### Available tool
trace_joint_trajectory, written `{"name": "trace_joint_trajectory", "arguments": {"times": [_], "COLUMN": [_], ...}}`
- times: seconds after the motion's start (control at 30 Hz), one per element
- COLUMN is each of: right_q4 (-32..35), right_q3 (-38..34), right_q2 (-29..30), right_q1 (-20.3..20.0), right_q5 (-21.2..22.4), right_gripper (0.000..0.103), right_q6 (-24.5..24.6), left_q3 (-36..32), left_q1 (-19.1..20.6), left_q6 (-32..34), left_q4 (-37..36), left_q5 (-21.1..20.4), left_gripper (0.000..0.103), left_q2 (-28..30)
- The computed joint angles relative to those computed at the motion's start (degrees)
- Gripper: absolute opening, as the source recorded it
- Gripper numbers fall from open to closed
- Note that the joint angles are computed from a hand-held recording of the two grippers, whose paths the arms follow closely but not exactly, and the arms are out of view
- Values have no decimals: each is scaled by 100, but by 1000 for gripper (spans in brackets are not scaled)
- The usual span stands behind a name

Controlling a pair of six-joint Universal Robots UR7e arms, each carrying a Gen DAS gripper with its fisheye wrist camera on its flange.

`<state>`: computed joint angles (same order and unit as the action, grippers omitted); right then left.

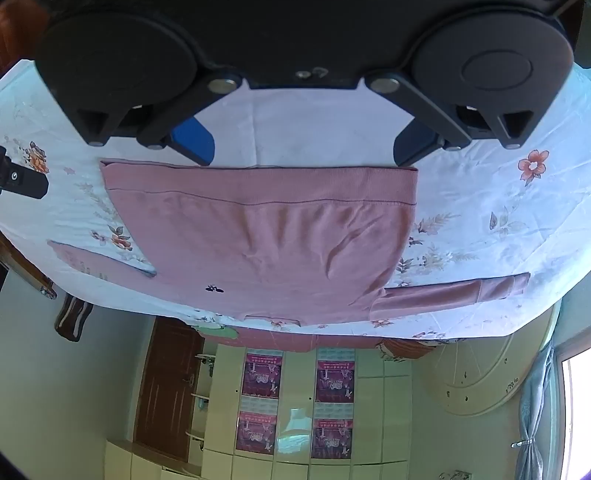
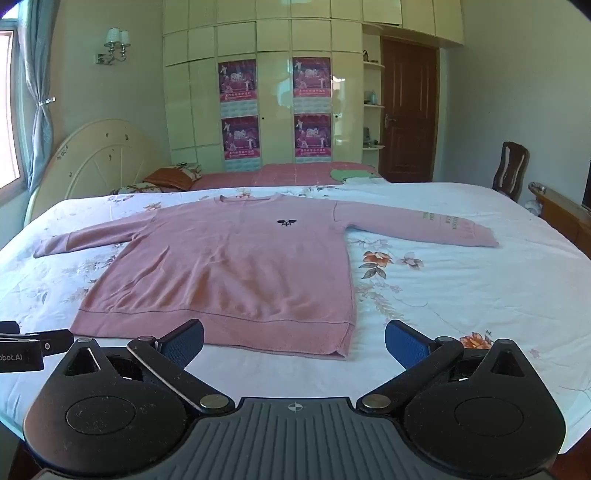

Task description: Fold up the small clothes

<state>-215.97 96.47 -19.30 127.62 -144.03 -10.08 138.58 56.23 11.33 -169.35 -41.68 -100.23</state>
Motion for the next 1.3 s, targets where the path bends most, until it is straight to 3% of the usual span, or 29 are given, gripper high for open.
{"name": "trace_joint_trajectory", "arguments": {"times": [0.07, 0.3, 1.3], "right_q4": [15, 3, -44], "right_q3": [-3, -84, -84], "right_q2": [-3, 54, 45], "right_q1": [-2, 20, 35], "right_q5": [-20, -149, 0], "right_gripper": [103, 103, 103], "right_q6": [14, 85, 58], "left_q3": [-97, -37, -33], "left_q1": [141, 15, -17], "left_q6": [-78, -6, 155], "left_q4": [60, -62, -179], "left_q5": [-179, 10, 49], "left_gripper": [103, 103, 103], "left_q2": [17, 52, 1]}}
